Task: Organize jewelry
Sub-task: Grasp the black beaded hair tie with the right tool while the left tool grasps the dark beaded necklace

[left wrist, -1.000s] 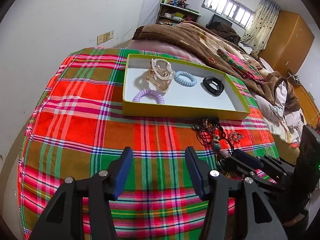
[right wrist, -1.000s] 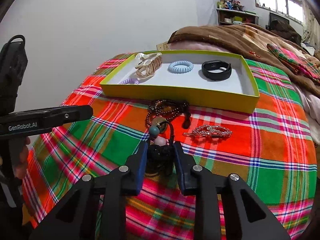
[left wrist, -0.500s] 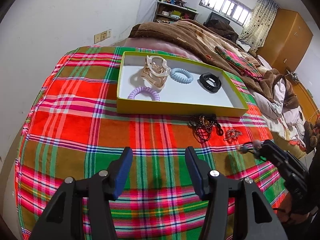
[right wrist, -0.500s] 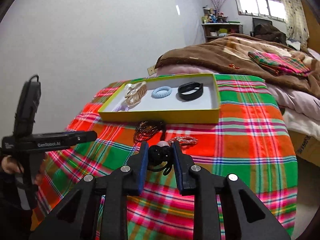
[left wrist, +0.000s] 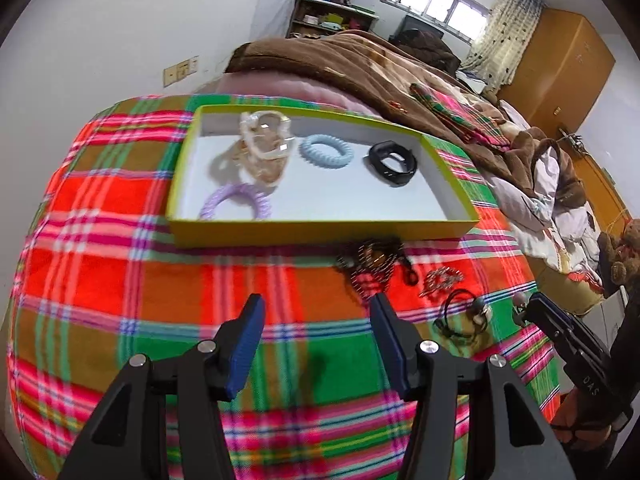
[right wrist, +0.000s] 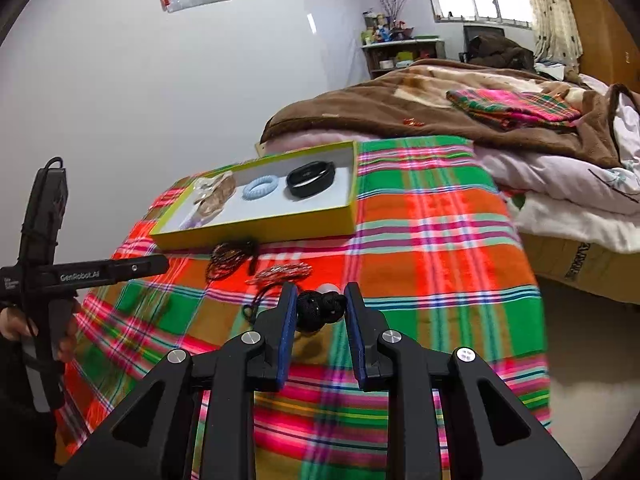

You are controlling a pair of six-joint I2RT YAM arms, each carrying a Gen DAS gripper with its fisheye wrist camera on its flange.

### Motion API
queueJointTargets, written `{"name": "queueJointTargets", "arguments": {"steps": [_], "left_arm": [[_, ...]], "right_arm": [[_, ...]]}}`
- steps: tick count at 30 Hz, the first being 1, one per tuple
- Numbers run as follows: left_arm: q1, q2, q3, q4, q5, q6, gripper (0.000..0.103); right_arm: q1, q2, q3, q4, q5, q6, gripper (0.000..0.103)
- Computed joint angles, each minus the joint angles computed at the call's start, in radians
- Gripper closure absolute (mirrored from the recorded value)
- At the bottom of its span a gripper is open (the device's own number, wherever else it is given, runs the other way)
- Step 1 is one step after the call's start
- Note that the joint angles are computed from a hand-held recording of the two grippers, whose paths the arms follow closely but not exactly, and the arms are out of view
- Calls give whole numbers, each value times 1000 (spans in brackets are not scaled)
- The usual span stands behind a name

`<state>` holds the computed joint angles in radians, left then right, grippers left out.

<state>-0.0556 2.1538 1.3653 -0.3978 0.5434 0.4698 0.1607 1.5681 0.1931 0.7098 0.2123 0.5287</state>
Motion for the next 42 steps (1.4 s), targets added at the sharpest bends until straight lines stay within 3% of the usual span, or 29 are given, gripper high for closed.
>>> {"name": "queueJointTargets", "arguments": {"steps": [16, 26, 30, 36, 42], "left_arm": [[-130, 73, 58, 52, -123, -96, 47], [-204, 68, 10, 164, -280, -89, 46], [-210, 57, -11, 182, -280, -77, 46], [-214, 41, -24, 156, -235, -33, 76], [-212, 31, -30, 132, -201, -36, 89]], "right_arm": [[-121, -38, -101, 93, -92, -18, 78], [-108, -41, -102, 104, -86, -32, 78], [-115, -29, -105, 122, -95, -35, 78], [-113, -30, -106, 126, -91, -35, 78], [-108, -27, -106, 128, -87, -34, 78]]}}
